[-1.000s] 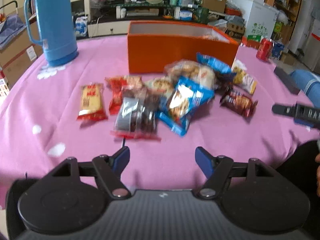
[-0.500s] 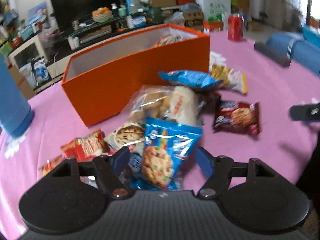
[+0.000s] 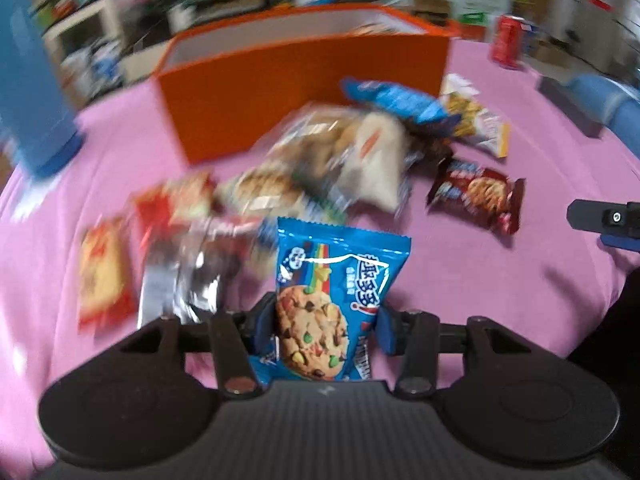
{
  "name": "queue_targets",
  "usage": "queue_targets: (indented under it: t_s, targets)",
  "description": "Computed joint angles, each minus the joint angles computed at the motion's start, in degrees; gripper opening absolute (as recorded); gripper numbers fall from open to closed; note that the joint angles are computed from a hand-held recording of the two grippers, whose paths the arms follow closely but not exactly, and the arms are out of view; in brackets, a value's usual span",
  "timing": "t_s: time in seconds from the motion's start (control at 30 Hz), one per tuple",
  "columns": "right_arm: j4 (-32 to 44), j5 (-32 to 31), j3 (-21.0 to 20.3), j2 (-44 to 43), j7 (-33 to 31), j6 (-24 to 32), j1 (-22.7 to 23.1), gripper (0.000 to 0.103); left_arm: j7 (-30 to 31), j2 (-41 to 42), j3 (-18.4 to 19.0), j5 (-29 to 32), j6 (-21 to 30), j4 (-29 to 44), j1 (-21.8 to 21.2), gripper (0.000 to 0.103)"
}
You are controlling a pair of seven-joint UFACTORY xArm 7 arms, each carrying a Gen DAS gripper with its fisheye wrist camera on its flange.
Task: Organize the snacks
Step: 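Grasp the blue cookie packet with the left tool while the right tool grasps the brown cookie packet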
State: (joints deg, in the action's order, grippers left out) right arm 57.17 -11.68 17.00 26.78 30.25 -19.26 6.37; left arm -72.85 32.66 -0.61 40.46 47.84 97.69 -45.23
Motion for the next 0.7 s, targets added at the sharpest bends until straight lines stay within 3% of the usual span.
queue_targets:
  t_s: [0.1,0.17,0.23,0.33,0.43,0.5,0.53,0.57,0.6,0.67,0.7]
  targets:
    - [0.21,1.06,-1.78,-0.38,-1.30,1.10,2.17,0.090,-4.48,0.51,0.44,-0.51,4.29,0.54,-1.56,0.051]
    - [0.89,0.53,-1.33,-0.57,-2.51,2.57,2.09,0.090,-5.35,0.28,0.37,0.28,4.27,-0.19,-1.58,0.052]
    - [3.11,-2.85,2.39,0.43,-4.31,4.18,-1.30,0.090,-4.67,-0.22,-0.15,0.12,3.79,-0.75,-0.86,0.053]
    - [9.48,-5.14,1.11,2.13,-11.71,9.03,1.26,0.091,-4.96,-0.64,-0.32,0.37,3.08,-1.51,-0.45,0.055]
    - [19.13,-8.78,7.83,8.71,-20.91,16.49,-2.75,0.089,-5.84,-0.97,-0.40,0.83,2.29,-2.25,-0.32,0.055]
    - [25.03,-8.85,9.61,12.90,-25.58,22.24,-2.65,0.070,-6.06,-0.89,-0.51,0.74,1.93,-2.23,-0.06,0.056]
    - [27.41,-8.45,9.50,14.45,-27.03,24.79,-1.90,0.066,-6.07,-0.97,-0.54,0.73,1.69,-2.39,0.04,0.056]
    - [28.26,-8.05,8.53,15.09,-27.50,25.12,-0.83,0.060,-6.12,-1.10,-0.54,0.78,1.37,-2.65,0.13,0.056]
    - [28.32,-7.40,8.06,15.37,-27.89,24.82,-0.36,0.048,-6.12,-1.14,-0.54,0.83,1.20,-2.75,0.17,0.056]
    - [25.98,-5.85,6.17,13.97,-27.21,22.98,0.95,0.037,-6.16,-1.20,-0.53,0.99,1.15,-2.87,0.11,0.056]
    - [24.17,-5.07,4.66,12.70,-26.42,21.85,2.05,0.037,-6.24,-1.26,-0.49,1.15,1.09,-2.98,0.07,0.056]
